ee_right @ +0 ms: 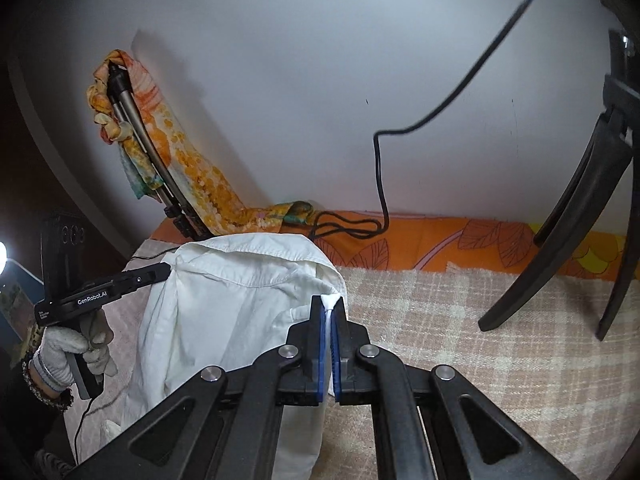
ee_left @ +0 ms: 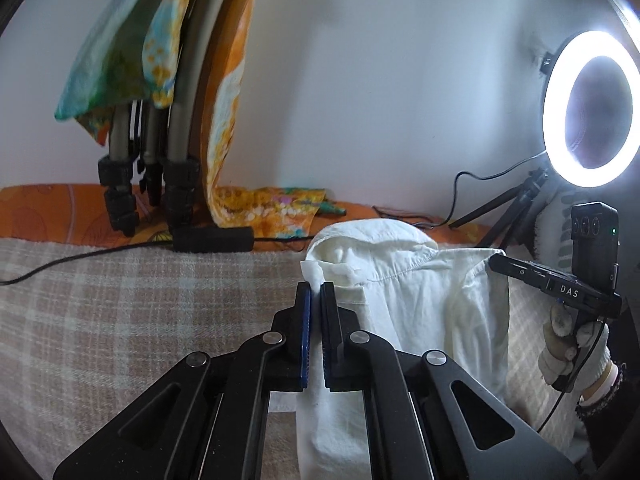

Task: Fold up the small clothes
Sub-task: 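Lift the collar end with both tools and fold it over the hem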

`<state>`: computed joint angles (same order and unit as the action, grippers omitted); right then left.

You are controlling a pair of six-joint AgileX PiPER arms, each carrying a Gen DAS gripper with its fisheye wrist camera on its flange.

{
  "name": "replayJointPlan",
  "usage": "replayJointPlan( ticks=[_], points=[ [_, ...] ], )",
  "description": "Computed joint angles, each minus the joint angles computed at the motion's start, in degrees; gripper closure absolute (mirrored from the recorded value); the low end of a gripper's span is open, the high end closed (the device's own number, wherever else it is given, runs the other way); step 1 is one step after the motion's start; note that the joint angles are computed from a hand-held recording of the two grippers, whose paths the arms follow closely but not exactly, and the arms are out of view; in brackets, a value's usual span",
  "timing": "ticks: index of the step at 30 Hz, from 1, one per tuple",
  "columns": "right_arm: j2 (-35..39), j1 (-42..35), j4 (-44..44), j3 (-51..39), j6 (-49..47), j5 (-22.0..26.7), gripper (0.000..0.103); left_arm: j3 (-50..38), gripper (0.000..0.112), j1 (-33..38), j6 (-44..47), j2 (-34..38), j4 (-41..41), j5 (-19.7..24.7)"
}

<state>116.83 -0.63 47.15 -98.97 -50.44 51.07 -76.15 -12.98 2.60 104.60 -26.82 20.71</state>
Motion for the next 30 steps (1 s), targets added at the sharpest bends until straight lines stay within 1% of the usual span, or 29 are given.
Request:
replayJointPlan(
  ticks=[5, 11, 16, 18, 22, 25, 27, 30],
  points=[
    [-6.7, -0.77, 2.29, 5.26, -2.53, 0.87, 0.103, 2.43, 0.109, -2.05, -2.88, -5.83, 3.71, -0.09],
    [-17.05, -2.0, 4.43, 14.75, -6.24, 1.09, 0.103, 7.63, 0.109, -5.72, -13.13, -15.22, 15.1, 0.41],
    [-27.21, -4.17, 5.82, 25.19, -9.73, 2.0, 0.103, 13.85, 0.11, -11.31, -27.63, -23.19, 29.67, 0.66],
    [-31.15, -4.87, 5.94, 28.98, -10.79, 2.43, 0.103, 16.3, 0.11, -12.77, -31.04, -25.64, 32.6, 0.67],
    [-38.73, -7.82, 6.7, 36.41, -13.64, 4.77, 0.103, 21.2, 0.11, -17.75, -44.53, -30.85, 44.6, 2.22],
    [-43.64, -9.9, 6.49, 41.48, -15.63, 6.22, 0.103, 24.66, 0.11, -21.48, -53.4, -33.71, 51.78, 3.31],
    [-47.24, -11.52, 6.5, 45.02, -17.2, 7.43, 0.103, 26.83, 0.11, -24.71, -59.68, -35.69, 57.1, 5.06],
    [-51.85, -14.39, 6.58, 49.85, -19.93, 9.46, 0.103, 29.27, 0.11, -31.11, -69.35, -38.19, 64.61, 9.34]
  ],
)
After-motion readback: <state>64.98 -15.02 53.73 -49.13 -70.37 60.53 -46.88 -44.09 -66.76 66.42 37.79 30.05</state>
